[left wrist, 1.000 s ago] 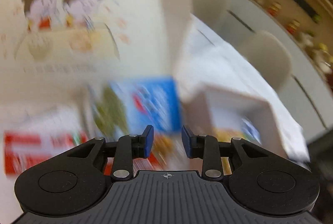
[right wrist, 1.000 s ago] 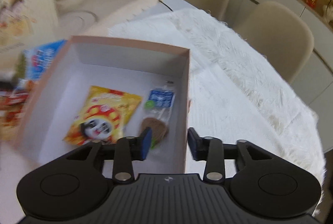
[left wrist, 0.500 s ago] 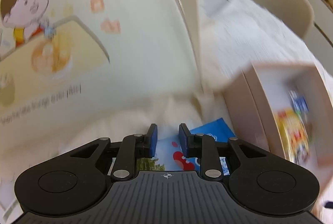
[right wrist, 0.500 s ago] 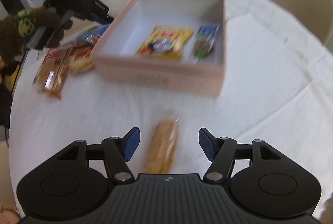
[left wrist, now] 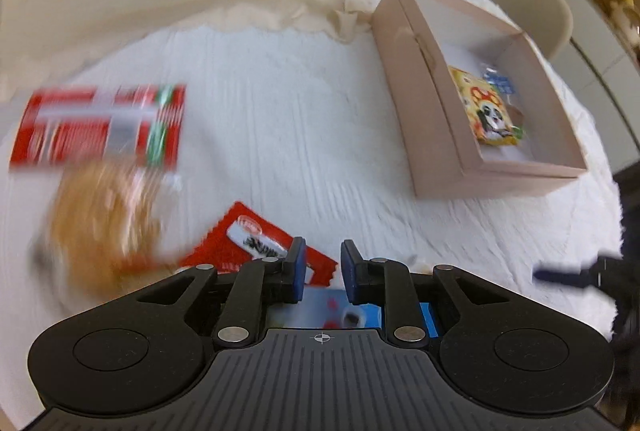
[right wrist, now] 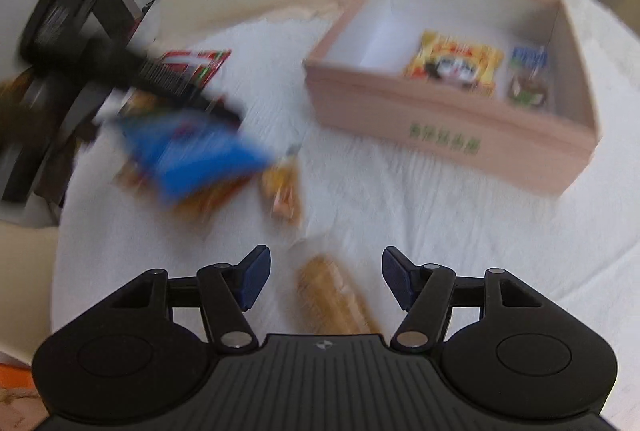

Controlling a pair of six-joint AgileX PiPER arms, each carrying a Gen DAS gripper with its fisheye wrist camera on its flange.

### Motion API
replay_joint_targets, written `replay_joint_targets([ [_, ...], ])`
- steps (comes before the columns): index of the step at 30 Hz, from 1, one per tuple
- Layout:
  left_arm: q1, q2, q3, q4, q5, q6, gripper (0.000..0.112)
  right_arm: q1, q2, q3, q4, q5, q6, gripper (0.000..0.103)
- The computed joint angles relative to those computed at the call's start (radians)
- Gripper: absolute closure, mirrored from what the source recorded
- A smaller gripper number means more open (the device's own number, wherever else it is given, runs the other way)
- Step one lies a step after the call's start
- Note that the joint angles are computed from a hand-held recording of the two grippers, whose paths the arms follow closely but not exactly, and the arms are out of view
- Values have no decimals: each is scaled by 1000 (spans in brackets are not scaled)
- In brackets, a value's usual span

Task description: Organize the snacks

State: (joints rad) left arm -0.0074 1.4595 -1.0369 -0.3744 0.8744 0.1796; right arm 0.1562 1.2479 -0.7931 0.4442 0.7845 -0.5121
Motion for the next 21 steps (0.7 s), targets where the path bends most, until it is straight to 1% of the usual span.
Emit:
replay_joint_targets([
  [1, -17, -22, 29, -12, -20, -29, 90, -2, -2, -8, -25, -15, 15, 40],
  [4, 1, -159, 152, -93, -45, -64, 90, 0, 9, -24, -119, -76, 74, 40],
  [5, -5, -199, 190, -102, -65, -99, 90, 0, 24, -33, -171, -103, 111, 40],
  [7, -17, -277, 250, -87, -93, -159, 89, -5, 56, -48, -258, -148, 182, 40],
  [9, -42, -366, 303, -12, -129, -261, 89, -33, 77, -61, -296, -161, 218, 40],
  [10, -62, -414, 327, 45, -145, -331, 89, -58, 88, -73, -273, -149, 206, 40],
  [12, -67, -515, 368, 138, -143, -456, 89, -128, 93, -88, -128, -75, 84, 40],
  [13, -49, -557, 387, 147, -137, -485, 89, -159, 93, -89, -52, -25, 20, 40],
  [14, -9, -595, 408, 126, -127, -483, 89, -178, 94, -91, 4, 28, -17, 40],
  [16, 63, -646, 438, 90, -99, -459, 89, -184, 78, -69, 79, 103, -54, 40],
  [17, 106, -662, 451, 57, -82, -415, 89, -170, 56, -49, 95, 127, -57, 40],
  [19, 199, -686, 477, -27, -31, -298, 89, -91, -4, -5, 65, 122, 2, 40],
  [21, 234, -683, 501, -98, -5, -213, 89, 2, -54, 24, -4, 122, 82, 39],
])
